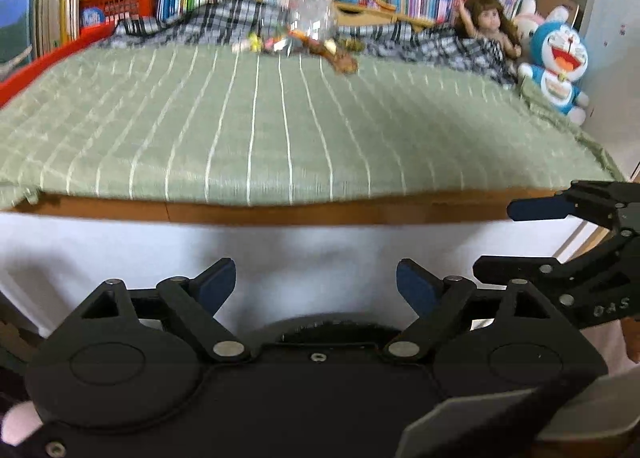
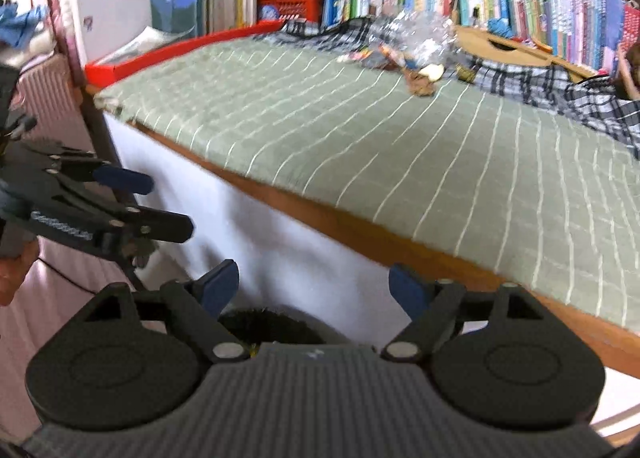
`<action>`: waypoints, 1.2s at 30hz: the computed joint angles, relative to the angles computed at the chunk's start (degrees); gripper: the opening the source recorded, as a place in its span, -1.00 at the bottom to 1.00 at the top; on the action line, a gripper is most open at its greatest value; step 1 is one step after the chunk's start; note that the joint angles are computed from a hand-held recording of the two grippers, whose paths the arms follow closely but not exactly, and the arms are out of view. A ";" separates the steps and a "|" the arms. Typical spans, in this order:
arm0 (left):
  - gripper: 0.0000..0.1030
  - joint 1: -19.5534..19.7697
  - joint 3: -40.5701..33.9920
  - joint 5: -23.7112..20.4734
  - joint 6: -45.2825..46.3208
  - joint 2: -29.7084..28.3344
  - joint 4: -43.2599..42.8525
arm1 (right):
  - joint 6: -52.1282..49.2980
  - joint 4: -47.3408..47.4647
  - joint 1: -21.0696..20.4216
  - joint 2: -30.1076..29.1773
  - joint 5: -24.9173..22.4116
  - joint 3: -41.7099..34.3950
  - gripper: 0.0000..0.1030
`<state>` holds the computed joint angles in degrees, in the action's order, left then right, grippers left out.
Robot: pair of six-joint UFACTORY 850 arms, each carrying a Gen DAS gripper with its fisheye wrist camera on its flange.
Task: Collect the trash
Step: 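Raise both tools from the bin back over the bed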
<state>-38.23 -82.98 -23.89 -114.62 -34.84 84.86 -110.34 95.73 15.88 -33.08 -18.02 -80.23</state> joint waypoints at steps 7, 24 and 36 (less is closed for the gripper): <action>0.76 0.99 -0.56 -0.81 -3.77 1.51 5.55 | -3.73 7.04 -1.04 -0.88 -1.21 -2.71 0.87; 0.84 6.95 -18.01 0.93 7.81 -7.31 0.16 | 11.77 -3.76 -2.21 -11.85 -0.57 -21.29 1.00; 0.84 11.58 -46.72 1.53 45.58 -24.10 -32.42 | 48.61 -39.40 -1.29 -29.54 -3.29 -51.81 1.00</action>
<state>-26.65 -129.70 -22.36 -69.04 -58.94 52.45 -61.73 56.33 14.59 -62.62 -21.31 -132.04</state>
